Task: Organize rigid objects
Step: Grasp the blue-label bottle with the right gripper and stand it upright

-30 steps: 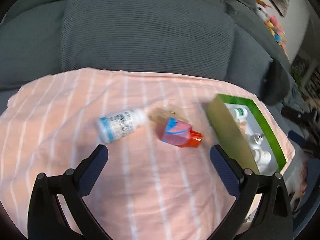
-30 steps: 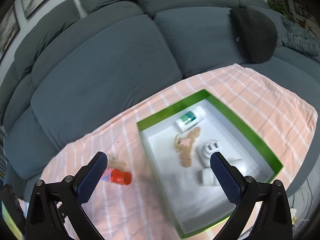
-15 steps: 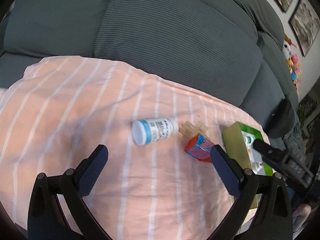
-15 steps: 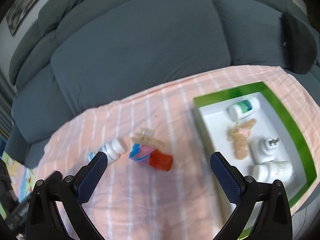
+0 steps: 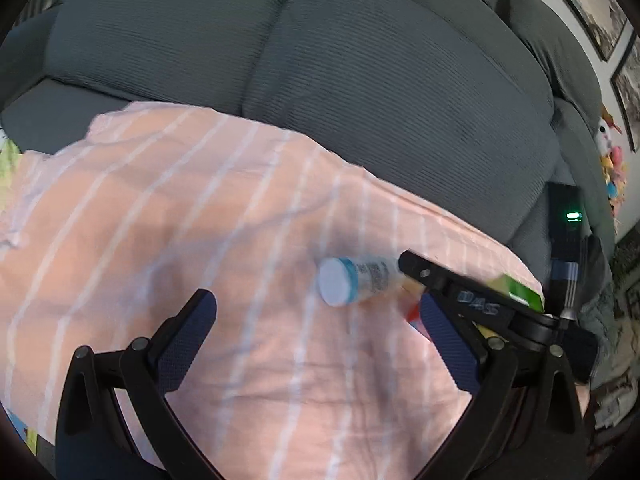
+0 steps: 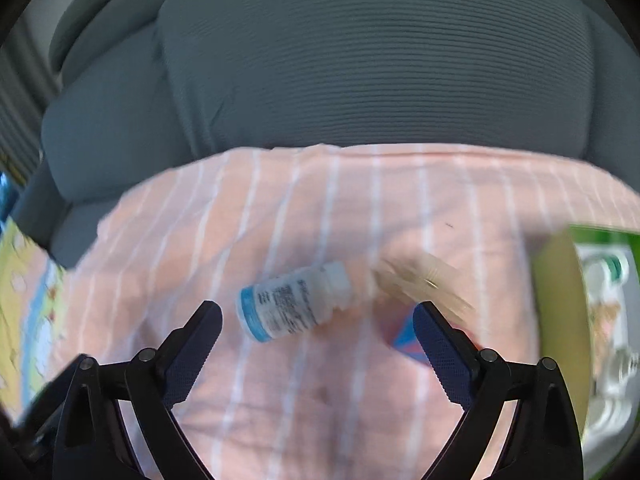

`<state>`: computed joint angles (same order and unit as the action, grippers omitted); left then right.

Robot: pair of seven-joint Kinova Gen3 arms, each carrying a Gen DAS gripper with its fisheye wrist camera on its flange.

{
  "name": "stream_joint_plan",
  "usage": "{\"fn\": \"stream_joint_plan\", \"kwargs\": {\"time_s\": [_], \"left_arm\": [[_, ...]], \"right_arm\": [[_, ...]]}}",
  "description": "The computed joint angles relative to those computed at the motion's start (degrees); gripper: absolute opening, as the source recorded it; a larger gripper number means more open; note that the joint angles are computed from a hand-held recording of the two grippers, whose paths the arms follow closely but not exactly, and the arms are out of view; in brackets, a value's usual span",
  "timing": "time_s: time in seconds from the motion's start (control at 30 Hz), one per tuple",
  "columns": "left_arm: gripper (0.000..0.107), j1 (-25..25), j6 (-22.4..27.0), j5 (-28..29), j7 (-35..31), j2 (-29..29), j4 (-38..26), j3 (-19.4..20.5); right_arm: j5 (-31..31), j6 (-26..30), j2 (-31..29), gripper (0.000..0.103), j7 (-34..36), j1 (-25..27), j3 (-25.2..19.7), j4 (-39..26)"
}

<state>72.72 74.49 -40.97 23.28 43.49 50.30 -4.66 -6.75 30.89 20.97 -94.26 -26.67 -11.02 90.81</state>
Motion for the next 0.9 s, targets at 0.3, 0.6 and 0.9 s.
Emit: {"fn": "stream_joint_plan", "kwargs": {"time_s": [0.3,0.6,0.9], "left_arm": [[0.101,0.1,1.2,-0.6,5.3,-2.5,4.1,0.6],[0.101,-0.3,0.7,-1.4,6.5,-3.1,5.4,1.6],[0.101,-0.8,-0.1,-1.1,6.3,-3.0,5.5,1.9]], "right_arm": [[-6.3,8.3,8.5,0.097,-5.8,1.0,-1.2,-9.2],[-10.6,11.8,13.6,0.08,-8.2,2.2,-1.9,-12.5],[-8.6,9.5,12.9,0.059,-5.0,-0.3,-1.2,-9.8]]}}
